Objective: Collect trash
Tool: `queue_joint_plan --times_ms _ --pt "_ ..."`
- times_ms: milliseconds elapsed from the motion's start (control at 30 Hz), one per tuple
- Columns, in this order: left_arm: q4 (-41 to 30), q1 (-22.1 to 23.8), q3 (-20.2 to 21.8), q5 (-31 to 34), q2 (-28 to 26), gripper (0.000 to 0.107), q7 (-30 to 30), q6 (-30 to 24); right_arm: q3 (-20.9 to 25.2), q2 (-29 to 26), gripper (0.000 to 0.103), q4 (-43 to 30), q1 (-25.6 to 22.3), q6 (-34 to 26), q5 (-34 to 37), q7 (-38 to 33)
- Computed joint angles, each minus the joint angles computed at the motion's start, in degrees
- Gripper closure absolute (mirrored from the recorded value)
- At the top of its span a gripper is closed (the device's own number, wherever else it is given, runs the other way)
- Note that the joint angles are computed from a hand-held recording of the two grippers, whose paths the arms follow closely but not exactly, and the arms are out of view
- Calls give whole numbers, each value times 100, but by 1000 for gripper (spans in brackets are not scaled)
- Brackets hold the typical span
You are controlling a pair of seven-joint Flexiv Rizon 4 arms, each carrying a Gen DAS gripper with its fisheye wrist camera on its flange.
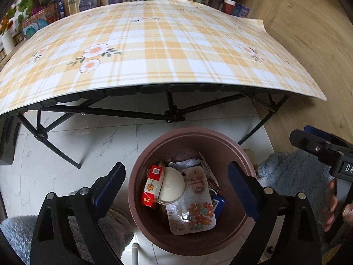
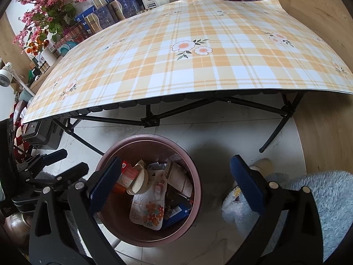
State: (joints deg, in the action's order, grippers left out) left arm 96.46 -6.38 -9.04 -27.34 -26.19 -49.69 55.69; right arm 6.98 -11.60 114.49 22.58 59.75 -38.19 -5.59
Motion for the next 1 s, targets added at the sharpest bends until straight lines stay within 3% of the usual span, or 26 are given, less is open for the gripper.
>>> queue_joint_plan --times_ms 100,267,367,600,767,900,1000 --pt "141 96 -136 -333 64 15 133 323 0 9 6 -25 -2 -19 -15 -46" --pt "496 273 -534 -1223 442 11 674 1784 -76 219 6 -191 -39 -93 -403 -76" --pt "360 104 -345 -1020 597 10 546 2441 -116 438 6 -364 -106 -282 -977 1" --pt "-122 244 -426 -1224 1011 10 619 2307 18 680 6 -1098 -213 -1289 -1590 -544" --pt "-357 27 -135 -783 1130 10 432 2518 100 834 6 -1329 -307 -1456 -1744 -684" --pt "-374 48 -159 -815 1232 10 370 2511 174 931 6 -1396 -338 -1499 -1818 -685" --pt "-433 -107 50 -394 1222 10 66 2719 223 961 6 -1450 -335 -1603 -1840 -735"
